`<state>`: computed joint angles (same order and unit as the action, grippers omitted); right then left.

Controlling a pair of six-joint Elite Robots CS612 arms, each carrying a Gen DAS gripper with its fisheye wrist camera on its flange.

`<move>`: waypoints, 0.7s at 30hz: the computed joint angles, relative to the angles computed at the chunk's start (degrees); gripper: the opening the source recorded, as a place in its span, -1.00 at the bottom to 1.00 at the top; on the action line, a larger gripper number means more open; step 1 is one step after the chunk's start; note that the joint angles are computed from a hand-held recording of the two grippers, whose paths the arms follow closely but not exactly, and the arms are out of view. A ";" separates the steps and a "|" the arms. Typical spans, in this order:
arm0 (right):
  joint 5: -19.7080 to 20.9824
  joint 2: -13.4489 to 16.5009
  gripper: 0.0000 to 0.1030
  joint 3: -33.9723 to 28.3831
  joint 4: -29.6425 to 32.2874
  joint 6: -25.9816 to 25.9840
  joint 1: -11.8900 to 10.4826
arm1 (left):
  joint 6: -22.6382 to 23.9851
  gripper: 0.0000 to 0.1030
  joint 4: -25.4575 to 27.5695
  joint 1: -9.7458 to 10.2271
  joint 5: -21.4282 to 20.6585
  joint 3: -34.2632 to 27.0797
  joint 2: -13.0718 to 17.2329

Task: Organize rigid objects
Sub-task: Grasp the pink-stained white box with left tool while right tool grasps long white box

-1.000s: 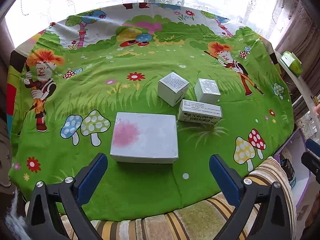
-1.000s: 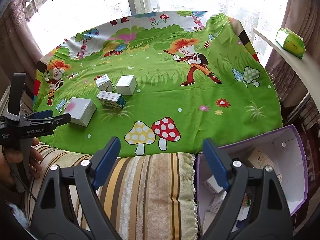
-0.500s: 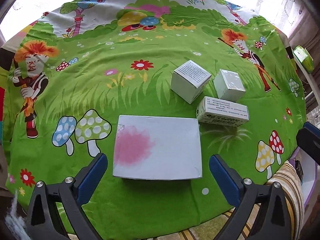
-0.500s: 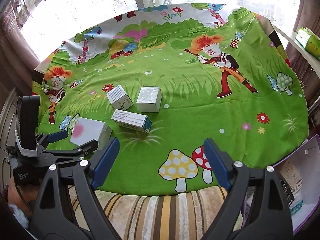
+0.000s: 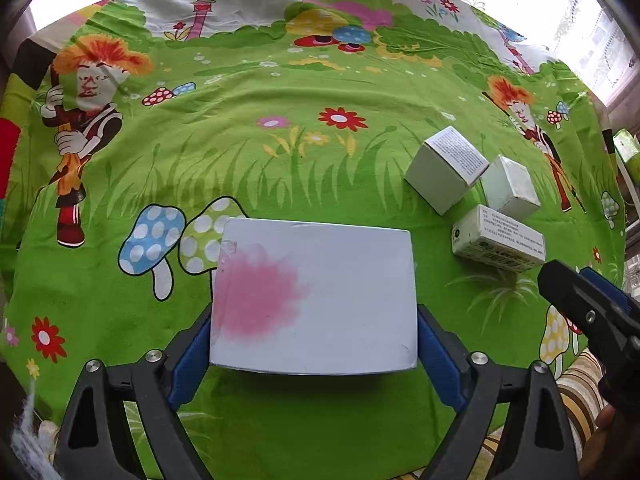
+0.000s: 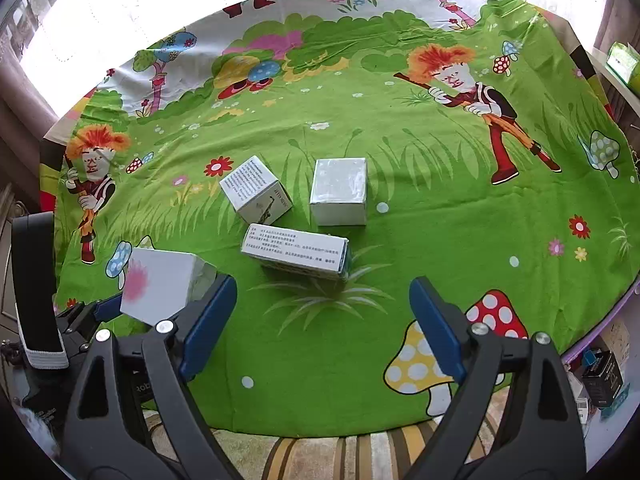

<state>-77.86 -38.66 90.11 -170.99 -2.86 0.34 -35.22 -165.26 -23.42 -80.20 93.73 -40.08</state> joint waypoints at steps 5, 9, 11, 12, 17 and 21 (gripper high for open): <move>-2.36 1.01 0.79 -1.29 -0.15 0.49 1.34 | -4.35 0.79 -2.89 0.76 0.85 2.07 -0.54; -4.38 1.94 0.80 -2.61 0.34 1.53 2.10 | -6.03 0.79 -4.71 1.32 0.46 3.11 -0.79; -4.81 2.37 0.80 -3.35 1.20 1.78 2.35 | -5.91 0.79 -4.98 1.30 0.48 3.22 -0.82; -5.18 2.54 0.80 -3.59 1.19 1.92 2.50 | -5.82 0.79 -5.01 1.35 0.43 3.04 -0.70; -7.24 3.32 0.80 -4.83 1.36 3.40 3.05 | -6.13 0.79 -6.29 1.50 -0.07 3.49 -0.75; -8.94 4.11 0.80 -6.11 2.68 4.63 3.43 | -5.95 0.79 -6.54 1.51 -0.11 3.51 -0.67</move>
<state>-86.80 -34.55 84.00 -168.32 1.77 3.77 -41.17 -171.80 -21.91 -80.31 97.24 -40.75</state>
